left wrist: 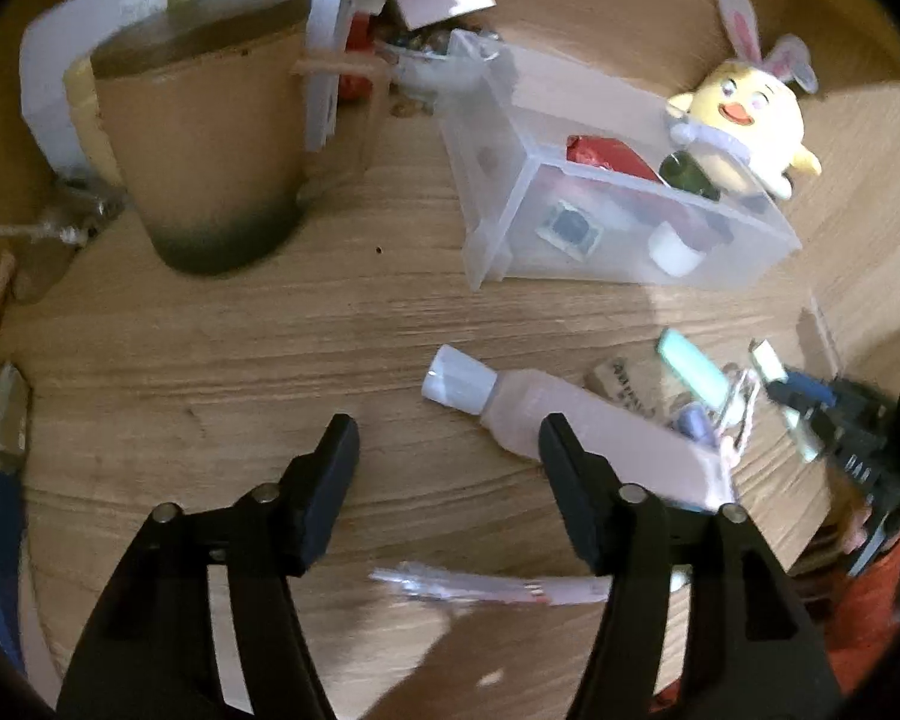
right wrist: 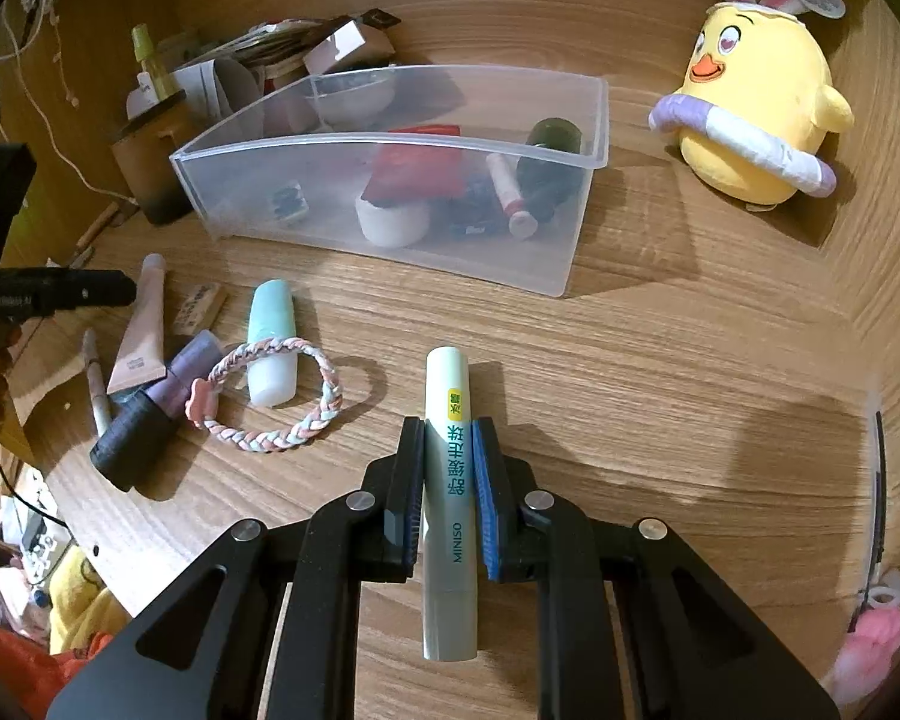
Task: Organize objects
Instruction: 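Close the right tool on the pale green tube while the left tool grasps the pink-white tube, then carry both tubes over the clear bin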
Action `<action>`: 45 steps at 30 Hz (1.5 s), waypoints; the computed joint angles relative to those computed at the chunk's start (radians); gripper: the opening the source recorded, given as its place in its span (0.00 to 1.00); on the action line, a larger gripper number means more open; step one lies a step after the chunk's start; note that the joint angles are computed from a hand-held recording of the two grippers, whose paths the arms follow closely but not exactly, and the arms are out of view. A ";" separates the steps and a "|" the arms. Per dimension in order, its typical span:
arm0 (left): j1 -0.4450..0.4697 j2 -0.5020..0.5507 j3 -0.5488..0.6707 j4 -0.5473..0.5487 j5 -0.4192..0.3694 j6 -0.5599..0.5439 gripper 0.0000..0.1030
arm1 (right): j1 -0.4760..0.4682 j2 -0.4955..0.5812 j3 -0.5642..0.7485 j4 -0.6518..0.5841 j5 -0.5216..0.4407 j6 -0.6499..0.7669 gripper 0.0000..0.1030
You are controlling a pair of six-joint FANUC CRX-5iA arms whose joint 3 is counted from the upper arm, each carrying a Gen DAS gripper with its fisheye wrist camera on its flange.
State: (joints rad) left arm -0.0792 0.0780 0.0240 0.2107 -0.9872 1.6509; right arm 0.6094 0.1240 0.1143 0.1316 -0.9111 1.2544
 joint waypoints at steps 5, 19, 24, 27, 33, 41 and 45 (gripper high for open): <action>-0.024 0.054 0.062 -0.014 -0.024 0.105 0.70 | 0.009 0.001 -0.004 0.011 0.008 -0.005 0.14; -0.034 0.097 0.098 -0.020 0.006 0.198 0.26 | 0.024 0.012 -0.005 0.046 0.005 0.003 0.19; -0.014 0.080 0.052 0.041 0.035 0.172 0.21 | 0.028 0.027 0.000 0.070 0.016 -0.020 0.23; -0.010 0.073 0.040 0.053 0.042 0.166 0.21 | 0.032 0.031 0.000 0.080 0.023 -0.028 0.21; -0.018 0.016 -0.003 0.051 0.080 0.142 0.21 | 0.028 0.022 -0.013 0.070 0.042 -0.041 0.14; -0.076 -0.049 0.032 -0.063 0.102 0.163 0.20 | 0.026 0.002 -0.022 0.065 0.072 -0.065 0.14; -0.090 -0.073 0.046 -0.068 0.116 0.152 0.20 | 0.027 -0.011 -0.025 0.064 0.094 -0.071 0.14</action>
State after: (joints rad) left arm -0.1690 0.0055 0.0704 0.1429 -0.8711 1.8033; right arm 0.6361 0.1126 0.0897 0.1954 -0.8173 1.1830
